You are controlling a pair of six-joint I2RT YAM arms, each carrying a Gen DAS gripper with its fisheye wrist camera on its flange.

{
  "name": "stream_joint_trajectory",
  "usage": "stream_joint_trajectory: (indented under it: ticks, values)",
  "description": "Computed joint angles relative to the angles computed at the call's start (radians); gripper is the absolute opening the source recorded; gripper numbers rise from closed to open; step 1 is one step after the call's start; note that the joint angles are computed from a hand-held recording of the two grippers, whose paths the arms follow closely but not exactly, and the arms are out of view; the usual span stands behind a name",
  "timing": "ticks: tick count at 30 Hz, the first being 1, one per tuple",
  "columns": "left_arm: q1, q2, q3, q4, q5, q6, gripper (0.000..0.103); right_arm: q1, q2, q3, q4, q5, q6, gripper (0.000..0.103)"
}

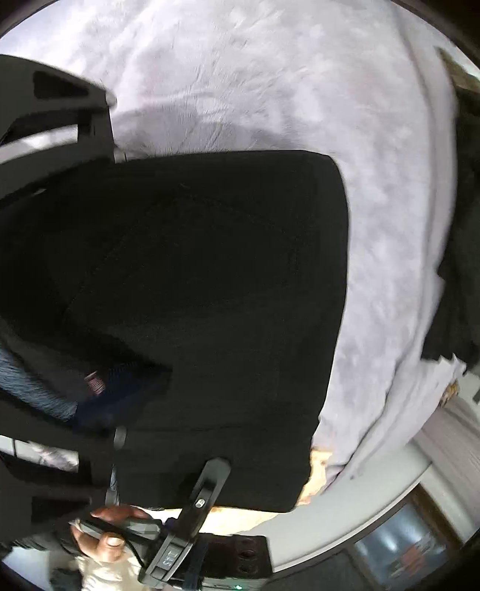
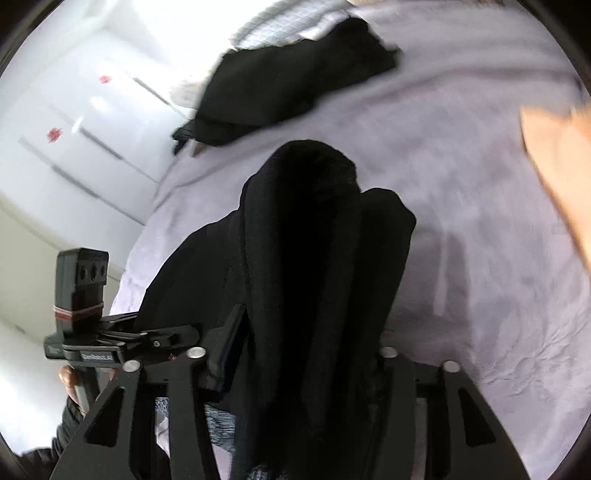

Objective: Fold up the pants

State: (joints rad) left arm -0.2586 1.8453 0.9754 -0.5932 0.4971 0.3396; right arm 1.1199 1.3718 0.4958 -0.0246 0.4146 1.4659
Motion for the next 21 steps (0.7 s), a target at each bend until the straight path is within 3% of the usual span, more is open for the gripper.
stream_joint_trajectory:
  ticks: [1,2,4,6,7,9,11,13,15,17,21]
  values:
    - [0.014,0.029,0.015,-0.008,0.025,0.005,0.097,-0.019,0.002,-0.040,0.053,-0.030,0.020,0.082]
    - [0.034,0.047,0.034,-0.036,0.053,0.019,0.097,-0.037,-0.005,-0.092,0.127,-0.059,0.054,0.084]
    - [0.061,0.027,0.047,-0.076,0.051,0.039,0.097,-0.041,-0.087,-0.151,0.147,-0.039,0.084,0.084]
    - [0.101,-0.088,0.000,-0.051,0.006,0.046,0.097,0.061,-0.167,-0.113,-0.024,0.129,0.161,0.084]
    - [0.130,-0.169,-0.035,-0.030,-0.009,0.053,0.097,0.137,-0.175,-0.048,-0.183,0.237,0.229,0.084]
    - [0.173,-0.296,-0.084,-0.008,0.002,0.056,0.097,0.294,-0.071,0.152,-0.510,0.395,0.368,0.085]
    - [0.172,-0.398,-0.119,0.013,0.015,0.049,0.097,0.381,0.096,0.367,-0.664,0.457,0.308,0.089]
    - [0.100,-0.460,-0.149,0.057,-0.024,0.045,0.097,0.411,0.223,0.517,-0.712,0.466,0.204,0.089]
    - [-0.013,-0.460,-0.162,0.111,-0.121,0.023,0.097,0.411,0.370,0.659,-0.739,0.448,0.109,0.089]
    - [-0.092,-0.385,-0.138,0.144,-0.182,0.006,0.097,0.394,0.482,0.767,-0.816,0.421,0.104,0.089]
    - [-0.178,-0.161,-0.008,0.121,-0.256,-0.011,0.097,0.426,0.544,0.770,-0.924,0.316,0.239,0.089]
